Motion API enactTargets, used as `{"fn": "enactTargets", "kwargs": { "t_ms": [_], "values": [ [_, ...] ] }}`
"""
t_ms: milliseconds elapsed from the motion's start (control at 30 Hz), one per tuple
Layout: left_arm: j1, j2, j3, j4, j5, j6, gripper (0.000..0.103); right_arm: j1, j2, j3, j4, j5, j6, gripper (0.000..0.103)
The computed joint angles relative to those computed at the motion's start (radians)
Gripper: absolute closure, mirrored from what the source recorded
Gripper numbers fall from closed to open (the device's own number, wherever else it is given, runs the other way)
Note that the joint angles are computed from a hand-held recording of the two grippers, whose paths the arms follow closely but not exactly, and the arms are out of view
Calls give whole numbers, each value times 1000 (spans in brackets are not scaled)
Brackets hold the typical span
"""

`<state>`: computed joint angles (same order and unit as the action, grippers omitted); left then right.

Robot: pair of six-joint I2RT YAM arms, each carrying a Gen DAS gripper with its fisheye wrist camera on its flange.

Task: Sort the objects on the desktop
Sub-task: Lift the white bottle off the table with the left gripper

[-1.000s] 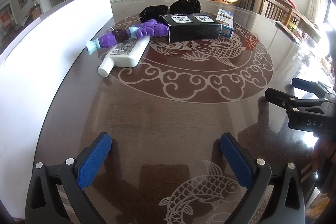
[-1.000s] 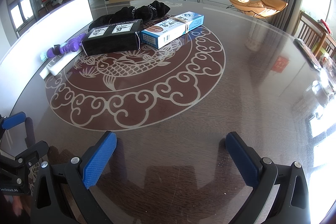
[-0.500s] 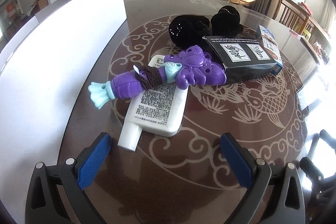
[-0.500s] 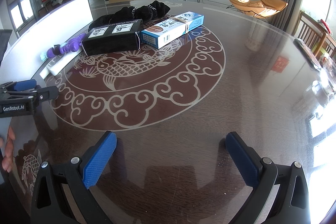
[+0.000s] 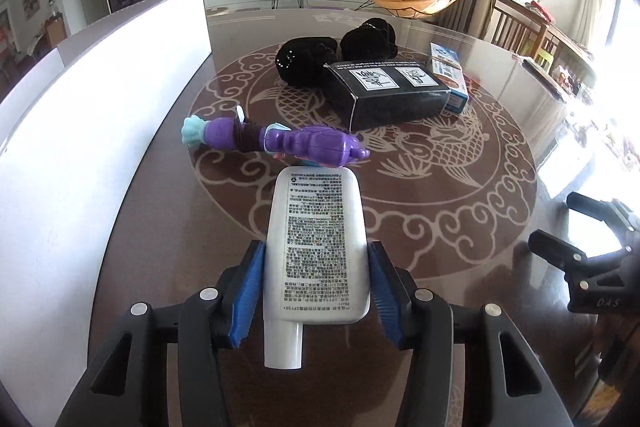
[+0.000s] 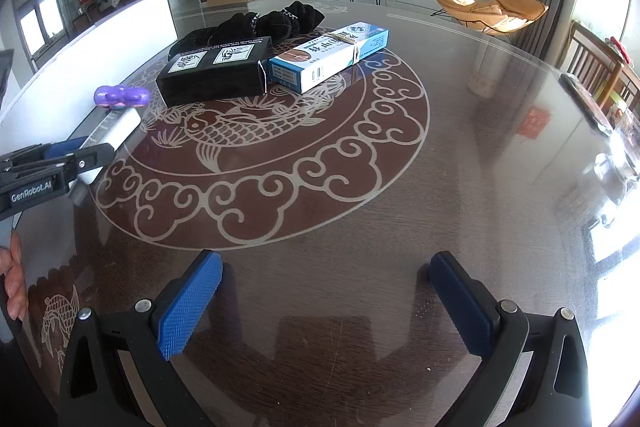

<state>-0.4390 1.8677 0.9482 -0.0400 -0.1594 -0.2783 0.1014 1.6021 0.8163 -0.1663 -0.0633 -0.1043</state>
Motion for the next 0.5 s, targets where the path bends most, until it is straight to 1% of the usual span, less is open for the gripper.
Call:
{"fn": "enactTargets", "kwargs": {
  "t_ms": [67,233,500],
  "values": [
    [-44,-27,-40,-1,-50,-6,52,1,0,0,0,0,1,0],
    [-56,-36,-62,23,-64,-27,52,0,1,0,0,0,0,0],
    [-59,-25,-70,52,-72,-30,52,0,1,-1,2,0,0,0]
  ]
}}
